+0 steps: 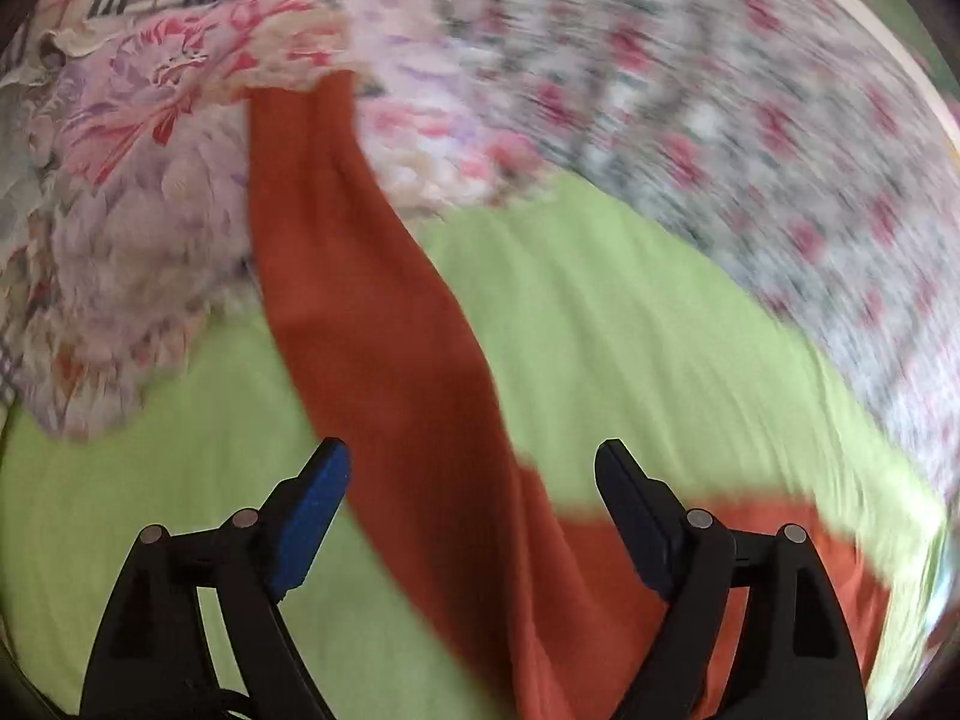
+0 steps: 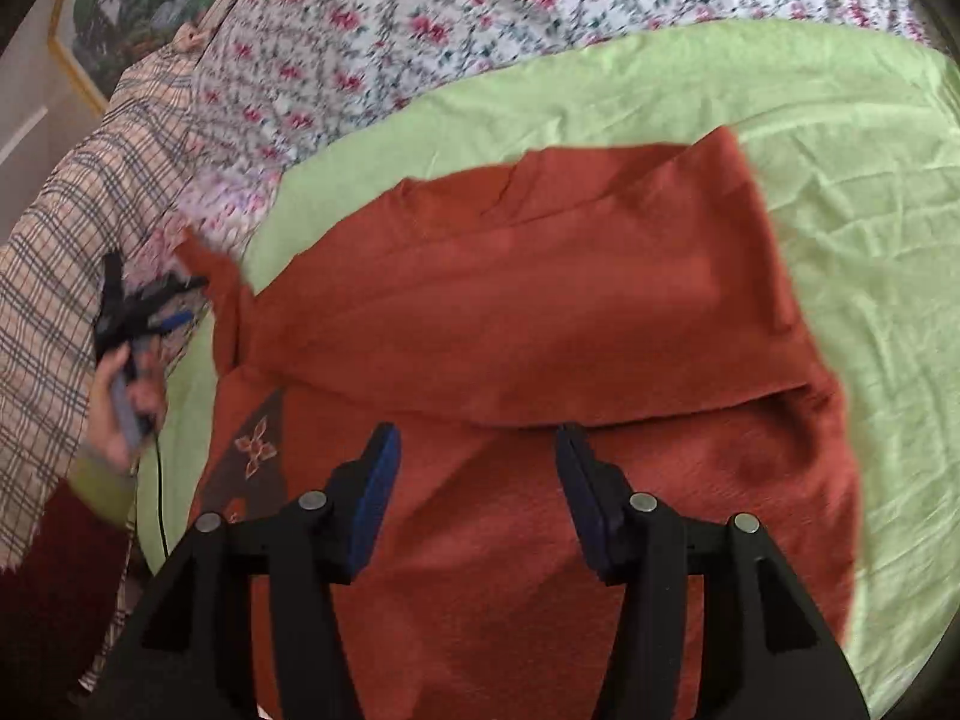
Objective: Fold small clothes
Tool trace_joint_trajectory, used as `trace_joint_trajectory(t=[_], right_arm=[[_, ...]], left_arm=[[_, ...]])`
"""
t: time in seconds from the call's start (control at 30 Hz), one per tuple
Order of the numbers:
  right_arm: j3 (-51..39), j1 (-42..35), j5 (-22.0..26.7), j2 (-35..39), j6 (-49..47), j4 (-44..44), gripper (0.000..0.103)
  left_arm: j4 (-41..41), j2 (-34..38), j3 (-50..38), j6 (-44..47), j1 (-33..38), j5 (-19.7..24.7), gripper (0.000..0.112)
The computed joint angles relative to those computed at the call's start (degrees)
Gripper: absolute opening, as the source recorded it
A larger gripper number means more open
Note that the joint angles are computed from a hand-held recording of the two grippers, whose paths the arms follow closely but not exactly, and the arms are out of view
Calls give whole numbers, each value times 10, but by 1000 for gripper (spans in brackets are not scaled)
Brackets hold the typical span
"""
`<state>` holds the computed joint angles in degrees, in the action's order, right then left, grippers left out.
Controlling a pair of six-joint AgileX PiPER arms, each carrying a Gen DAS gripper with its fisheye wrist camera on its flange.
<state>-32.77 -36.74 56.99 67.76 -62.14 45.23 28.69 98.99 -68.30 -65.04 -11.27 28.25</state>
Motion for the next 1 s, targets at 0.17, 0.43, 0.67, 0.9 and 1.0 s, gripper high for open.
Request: trace_joint_trajectory(t=[0.17,0.43,0.67,0.9,1.0], right_arm=[[0,36,-18,30,20,12,55],[-13,77,-47,67,36,24,55],[-2,54,-20,49,18,42,55],[6,-25,43,-2,13,34,55],[3,-82,79,-17,-3,27,55]], left_arm=[[-70,167,-230,99,76,136,84],[-21,190,-218,97,76,86,6],[69,-4,-12,-11,-39,-45,5],[173,-42,-18,-126,-274,-29,5],[167,22,-90,-112,-359,-10,5]])
